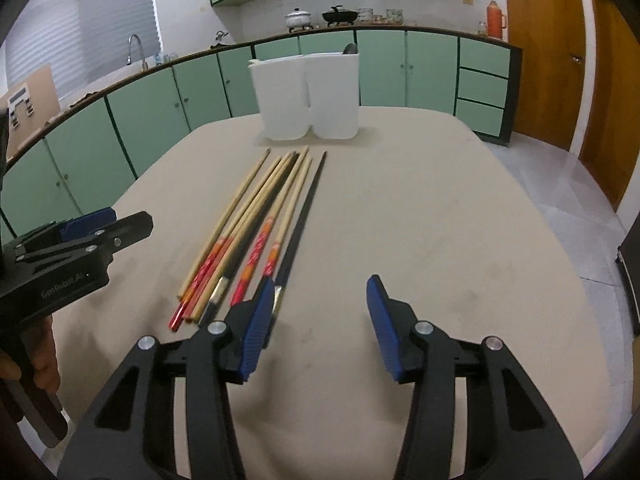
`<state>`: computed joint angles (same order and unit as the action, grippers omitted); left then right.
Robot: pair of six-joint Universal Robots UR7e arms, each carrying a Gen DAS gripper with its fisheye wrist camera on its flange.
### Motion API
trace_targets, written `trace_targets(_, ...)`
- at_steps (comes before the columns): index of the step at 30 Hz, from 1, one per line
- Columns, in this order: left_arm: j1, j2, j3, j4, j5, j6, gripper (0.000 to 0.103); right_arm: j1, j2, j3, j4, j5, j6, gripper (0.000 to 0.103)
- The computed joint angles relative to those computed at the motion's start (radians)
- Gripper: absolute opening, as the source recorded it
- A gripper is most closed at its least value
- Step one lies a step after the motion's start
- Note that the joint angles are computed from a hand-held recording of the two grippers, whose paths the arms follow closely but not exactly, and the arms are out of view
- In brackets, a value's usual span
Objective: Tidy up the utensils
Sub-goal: 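Withdraw both open grippers back to the chopsticks on the mat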
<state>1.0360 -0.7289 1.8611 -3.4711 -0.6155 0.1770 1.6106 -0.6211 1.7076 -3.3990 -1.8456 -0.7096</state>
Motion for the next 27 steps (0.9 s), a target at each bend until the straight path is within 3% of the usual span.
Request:
trace_targets(13,-0.005,-0.024,0.047,0.031,-0.017,-0.030,0.062,0.003,0.035,-0.013,-0.021,-0.054,-0.046,0.038)
trace_targets(16,-0.006,-0.025,0.052,0.049,-0.032,-0.038,0.062,-0.005,0.036,-0.028,-0.029,-0.076,-0.024,0.038)
trace_targets(27,0.001,-0.001,0.030,0.136,-0.045,-0.076,0.062,-0.015,0.029,-0.023,-0.030,-0.065,-0.032,0.039)
